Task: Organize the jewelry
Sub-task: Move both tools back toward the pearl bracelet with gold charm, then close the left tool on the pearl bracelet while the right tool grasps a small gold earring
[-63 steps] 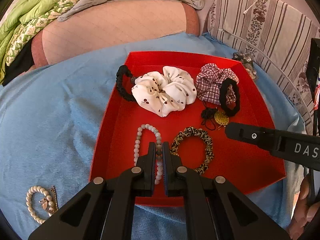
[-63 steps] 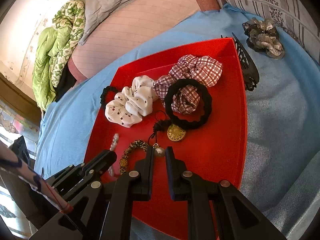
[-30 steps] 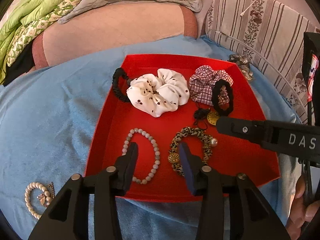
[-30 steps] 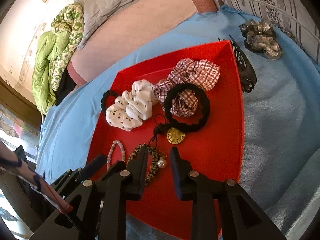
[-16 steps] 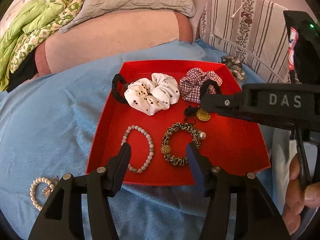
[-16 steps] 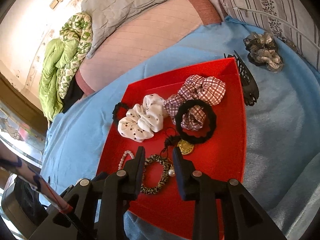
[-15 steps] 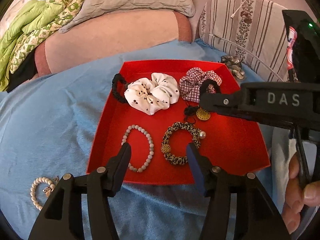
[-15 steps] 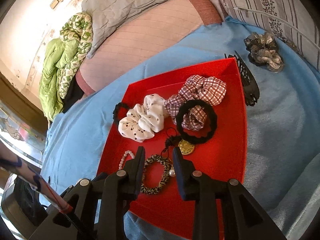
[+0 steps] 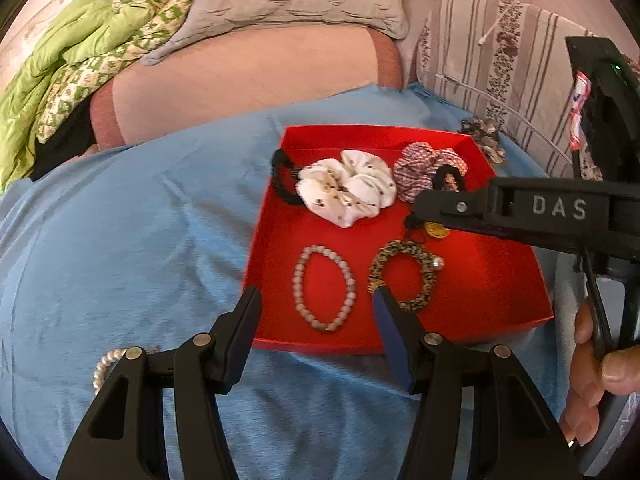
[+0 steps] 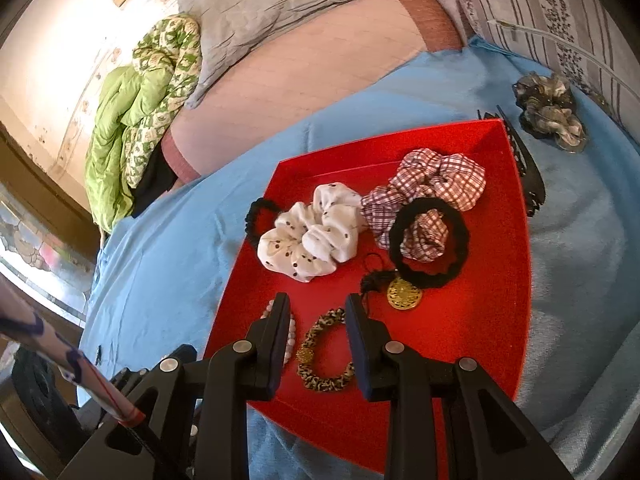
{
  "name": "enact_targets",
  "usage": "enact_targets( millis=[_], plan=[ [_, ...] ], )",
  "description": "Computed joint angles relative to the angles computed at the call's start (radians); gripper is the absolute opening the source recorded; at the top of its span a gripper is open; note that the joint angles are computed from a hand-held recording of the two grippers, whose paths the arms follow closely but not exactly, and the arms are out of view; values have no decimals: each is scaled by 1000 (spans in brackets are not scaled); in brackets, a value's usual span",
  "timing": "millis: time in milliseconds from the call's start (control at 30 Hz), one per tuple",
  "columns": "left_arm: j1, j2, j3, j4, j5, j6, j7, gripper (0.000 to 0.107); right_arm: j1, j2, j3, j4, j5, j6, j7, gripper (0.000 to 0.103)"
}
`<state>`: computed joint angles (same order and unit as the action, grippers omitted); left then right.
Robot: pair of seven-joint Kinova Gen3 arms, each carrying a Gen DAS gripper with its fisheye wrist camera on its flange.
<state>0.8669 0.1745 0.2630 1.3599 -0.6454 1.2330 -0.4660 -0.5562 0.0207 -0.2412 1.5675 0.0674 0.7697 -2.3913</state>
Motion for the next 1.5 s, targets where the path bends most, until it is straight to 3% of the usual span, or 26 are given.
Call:
enact_targets(
  millis=[167,667,1100,1500],
  plan=[
    [-11,-23,-2,18,-3,21,10,61,-4,6,0,-6,7,4,-6,31],
    [-117,-145,63,146,-11,129,38,63,-72,55,-15,-69,58,19,12,31],
    [-240,-235,105,251,48,108,37,63,-151,105,-13,-127,95,14,14,31],
    [-426,-382,72,391,197,52,-12,69,-242,183,-22,-224,87,15,98,31]
  ],
)
